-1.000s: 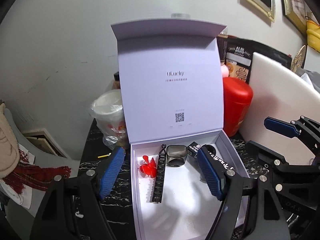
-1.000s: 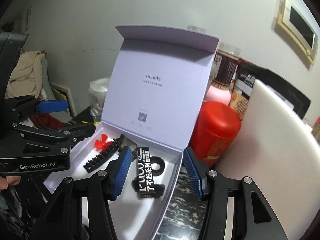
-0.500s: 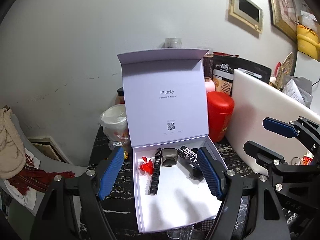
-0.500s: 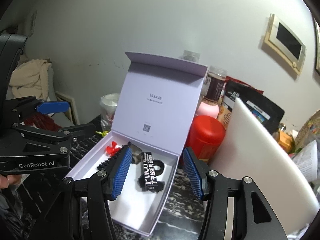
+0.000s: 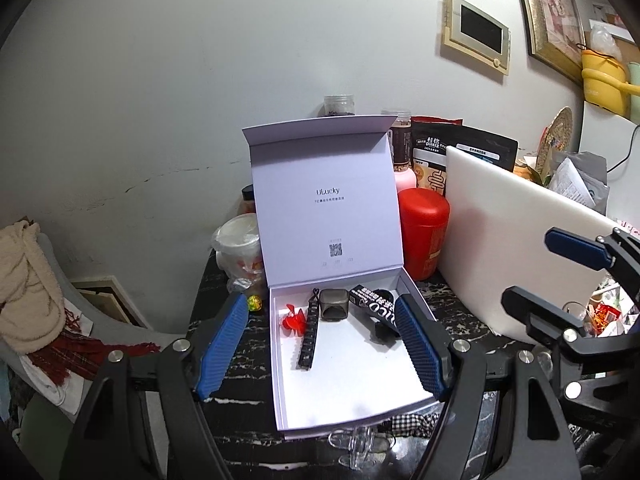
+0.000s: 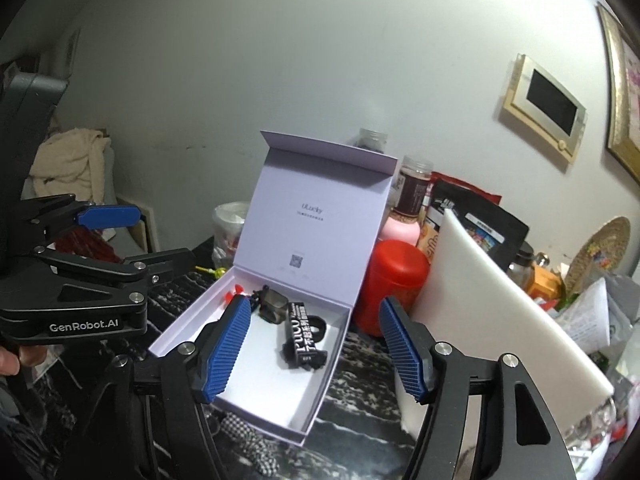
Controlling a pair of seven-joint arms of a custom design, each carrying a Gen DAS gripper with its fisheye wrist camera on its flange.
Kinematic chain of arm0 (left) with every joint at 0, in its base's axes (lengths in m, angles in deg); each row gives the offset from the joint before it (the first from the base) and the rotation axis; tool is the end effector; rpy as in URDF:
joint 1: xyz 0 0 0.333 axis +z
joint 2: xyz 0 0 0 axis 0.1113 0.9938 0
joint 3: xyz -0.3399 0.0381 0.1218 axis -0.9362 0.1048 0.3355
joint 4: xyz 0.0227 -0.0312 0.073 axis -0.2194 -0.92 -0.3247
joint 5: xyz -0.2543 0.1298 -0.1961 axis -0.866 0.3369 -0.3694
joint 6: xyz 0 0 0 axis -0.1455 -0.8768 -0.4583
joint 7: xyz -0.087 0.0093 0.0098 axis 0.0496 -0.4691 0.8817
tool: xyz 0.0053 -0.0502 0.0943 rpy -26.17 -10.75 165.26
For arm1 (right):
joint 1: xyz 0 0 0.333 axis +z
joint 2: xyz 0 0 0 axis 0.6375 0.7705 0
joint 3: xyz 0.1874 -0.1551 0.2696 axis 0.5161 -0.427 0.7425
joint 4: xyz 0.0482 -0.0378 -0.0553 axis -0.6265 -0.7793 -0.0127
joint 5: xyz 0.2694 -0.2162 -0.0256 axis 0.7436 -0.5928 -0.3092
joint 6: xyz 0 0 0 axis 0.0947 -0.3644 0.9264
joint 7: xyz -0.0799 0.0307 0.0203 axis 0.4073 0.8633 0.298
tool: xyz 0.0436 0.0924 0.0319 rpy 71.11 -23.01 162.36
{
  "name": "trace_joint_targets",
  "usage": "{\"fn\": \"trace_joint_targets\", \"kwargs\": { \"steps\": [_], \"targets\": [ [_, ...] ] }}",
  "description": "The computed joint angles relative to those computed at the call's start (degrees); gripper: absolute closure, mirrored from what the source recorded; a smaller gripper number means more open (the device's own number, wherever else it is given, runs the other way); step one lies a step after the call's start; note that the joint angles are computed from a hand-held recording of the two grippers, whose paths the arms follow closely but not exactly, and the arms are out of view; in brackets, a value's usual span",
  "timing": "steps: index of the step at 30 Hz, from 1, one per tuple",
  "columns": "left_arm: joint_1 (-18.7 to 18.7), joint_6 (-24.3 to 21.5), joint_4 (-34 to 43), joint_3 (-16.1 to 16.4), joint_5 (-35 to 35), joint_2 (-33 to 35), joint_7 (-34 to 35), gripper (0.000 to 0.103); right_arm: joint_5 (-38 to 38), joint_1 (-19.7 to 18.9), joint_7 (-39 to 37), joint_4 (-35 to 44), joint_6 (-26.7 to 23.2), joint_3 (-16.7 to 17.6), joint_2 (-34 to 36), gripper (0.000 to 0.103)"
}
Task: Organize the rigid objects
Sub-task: 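Withdraw both open tools from the box toward the airplane and scrunchie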
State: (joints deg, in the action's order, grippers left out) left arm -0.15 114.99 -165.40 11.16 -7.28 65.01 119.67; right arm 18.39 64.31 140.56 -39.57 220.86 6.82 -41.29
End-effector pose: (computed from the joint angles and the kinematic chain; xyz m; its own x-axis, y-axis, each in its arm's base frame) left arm 0.5083 -0.1239 0.6398 -0.3282 -0.9432 -0.0526 -0.4984 0.2201 -0.8386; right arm 0.4700 0.3191 0.6505 0.1185 -0.9790 0.1657 -0.4825 -0.2026 -0.8521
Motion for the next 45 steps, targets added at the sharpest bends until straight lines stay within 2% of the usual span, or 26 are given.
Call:
{"fn": "trace_joint_targets", "kwargs": {
  "steps": [9, 12, 15, 17, 23, 34, 38, 45],
  "targets": [
    [-0.7, 0.4, -4.5, 0.7, -1.9, -3.4, 1.1, 0.027, -2.9, 0.1, 4.2, -4.1, -1.7, 1.7, -3.8, 0.03],
    [-2.0, 1.2, -6.5, 1.6, -4.2, -4.8, 3.0, 0.027, -3.2, 0.0, 5.4, -5.6, -2.1, 2.4, -4.7, 0.028],
    [-1.3, 2.1, -8.4, 0.9, -3.4, -6.0, 2.8, 0.027, -3.4, -0.2, 6.5, -7.1, -2.2, 3.0, -5.7, 0.028],
    [-2.2, 2.2, -9.6, 1.5, -3.9, -6.9, 3.8, 0.027, -3.7, -0.3, 7.8, -8.3, -1.7, 3.3, -6.5, 0.028],
    [-5.3, 1.5, -11.8, 3.5, -7.7, -8.7, 7.4, 0.027, -4.7, -0.2, 10.3, -10.9, -2.8, 4.9, -8.3, 0.023],
    [-6.1, 0.7, -15.7, 3.5, -9.6, -11.2, 9.5, 0.027, -3.3, 0.0, 12.5, -14.8, -3.4, 6.4, -10.5, 0.02],
    [-7.9, -1.2, -16.0, 5.1, -11.5, -11.1, 11.9, 0.027, -2.3, 0.0, 12.9, -16.1, -2.3, 6.4, -10.6, 0.02],
    [-7.3, -3.0, -16.9, 4.3, -12.8, -10.2, 13.8, 0.027, -0.6, 0.0, 12.9, -18.1, -0.3, 6.0, -9.9, 0.02]
  ]
}}
